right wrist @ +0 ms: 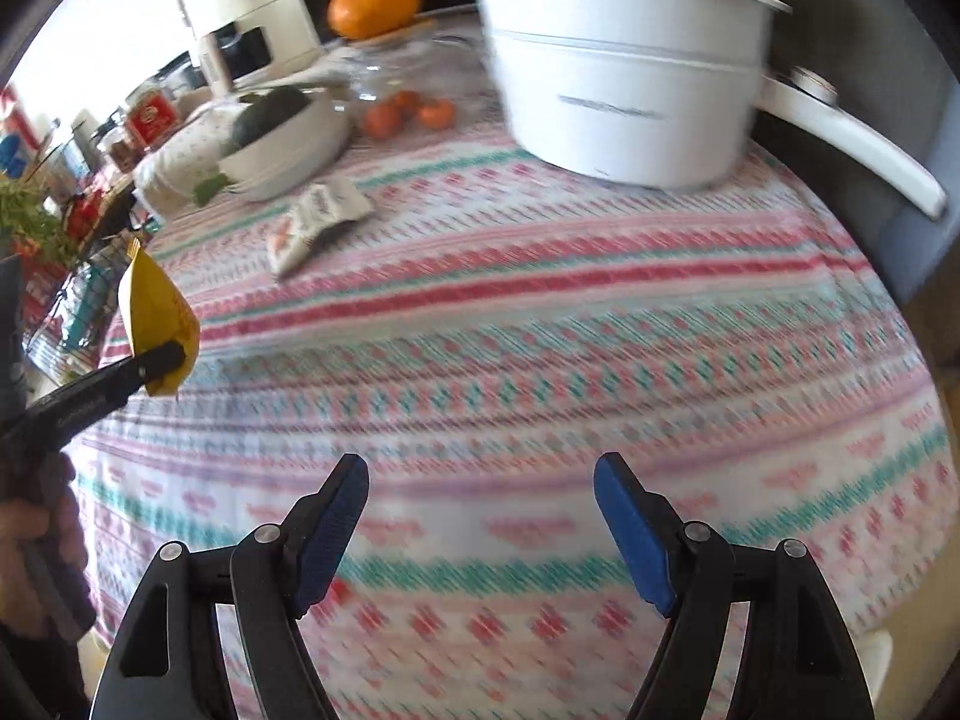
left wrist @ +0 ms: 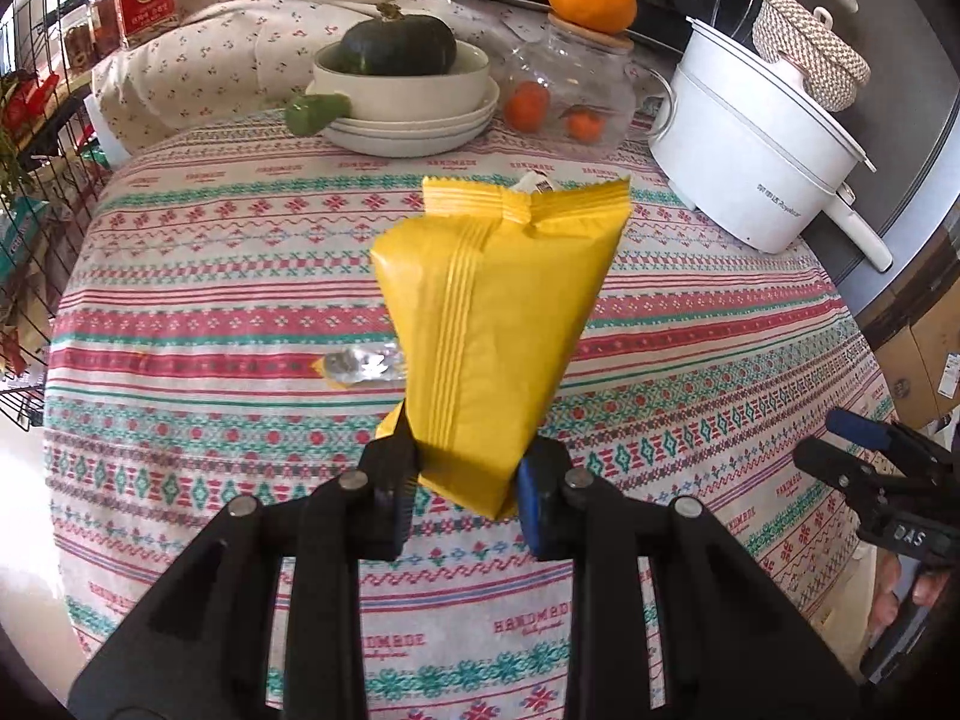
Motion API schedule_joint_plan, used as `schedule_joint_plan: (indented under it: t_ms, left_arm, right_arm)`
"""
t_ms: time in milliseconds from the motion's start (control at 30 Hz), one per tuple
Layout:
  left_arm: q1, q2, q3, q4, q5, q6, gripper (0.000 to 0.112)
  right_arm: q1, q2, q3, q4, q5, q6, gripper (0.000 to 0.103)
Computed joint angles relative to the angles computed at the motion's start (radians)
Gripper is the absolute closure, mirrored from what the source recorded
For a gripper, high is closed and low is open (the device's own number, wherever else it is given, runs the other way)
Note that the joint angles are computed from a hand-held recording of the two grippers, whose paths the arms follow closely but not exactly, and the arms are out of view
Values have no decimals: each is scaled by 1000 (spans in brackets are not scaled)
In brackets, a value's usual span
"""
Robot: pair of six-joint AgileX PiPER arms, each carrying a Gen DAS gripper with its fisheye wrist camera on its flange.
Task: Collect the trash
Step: 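Grasp the white nut snack pouch with the right tool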
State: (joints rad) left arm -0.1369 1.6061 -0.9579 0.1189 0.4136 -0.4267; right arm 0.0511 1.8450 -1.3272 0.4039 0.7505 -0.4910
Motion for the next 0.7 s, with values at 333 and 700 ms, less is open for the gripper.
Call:
schedule_joint_plan:
  t_ms: [333, 700]
  left_arm:
    - [68, -52, 27, 125, -8, -68, 82]
    - [170, -14, 60, -2, -50, 59, 82]
  right_arm:
    - [231, 378, -490, 6, -8, 287, 24]
    - [329, 753, -1078, -267, 81, 689, 29]
